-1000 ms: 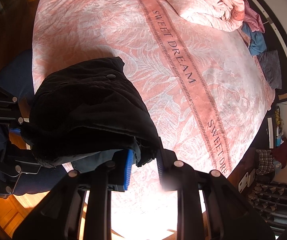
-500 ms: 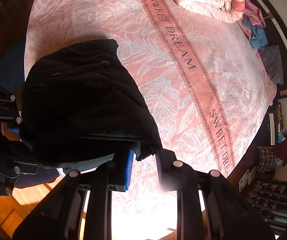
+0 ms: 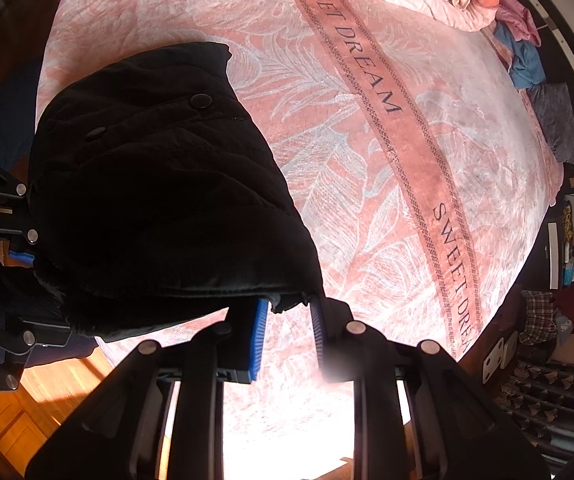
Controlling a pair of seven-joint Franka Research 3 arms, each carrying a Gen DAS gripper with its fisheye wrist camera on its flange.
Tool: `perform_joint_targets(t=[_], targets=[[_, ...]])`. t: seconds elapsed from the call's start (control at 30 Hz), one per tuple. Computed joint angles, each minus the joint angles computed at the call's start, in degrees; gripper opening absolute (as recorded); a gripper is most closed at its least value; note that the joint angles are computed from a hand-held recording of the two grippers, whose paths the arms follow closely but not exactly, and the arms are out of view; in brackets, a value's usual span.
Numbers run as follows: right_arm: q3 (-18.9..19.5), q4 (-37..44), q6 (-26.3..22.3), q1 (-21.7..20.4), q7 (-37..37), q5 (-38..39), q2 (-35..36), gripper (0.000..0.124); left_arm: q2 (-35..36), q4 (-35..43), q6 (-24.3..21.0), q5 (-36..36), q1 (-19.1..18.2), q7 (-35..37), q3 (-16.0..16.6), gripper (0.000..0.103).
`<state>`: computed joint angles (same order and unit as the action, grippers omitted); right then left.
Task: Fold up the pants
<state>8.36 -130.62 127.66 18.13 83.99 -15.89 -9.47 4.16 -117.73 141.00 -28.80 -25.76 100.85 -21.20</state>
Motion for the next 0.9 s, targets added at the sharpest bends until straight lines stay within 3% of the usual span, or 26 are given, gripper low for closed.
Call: perform_joint_targets(t=[0.9], targets=[[-1.43,-8.71,9.90,-1.74,2.10,0.08,1.42,0.024,9.10,4.17,-1.26,9.02,0.17,-7.04,-2.83,0.026]])
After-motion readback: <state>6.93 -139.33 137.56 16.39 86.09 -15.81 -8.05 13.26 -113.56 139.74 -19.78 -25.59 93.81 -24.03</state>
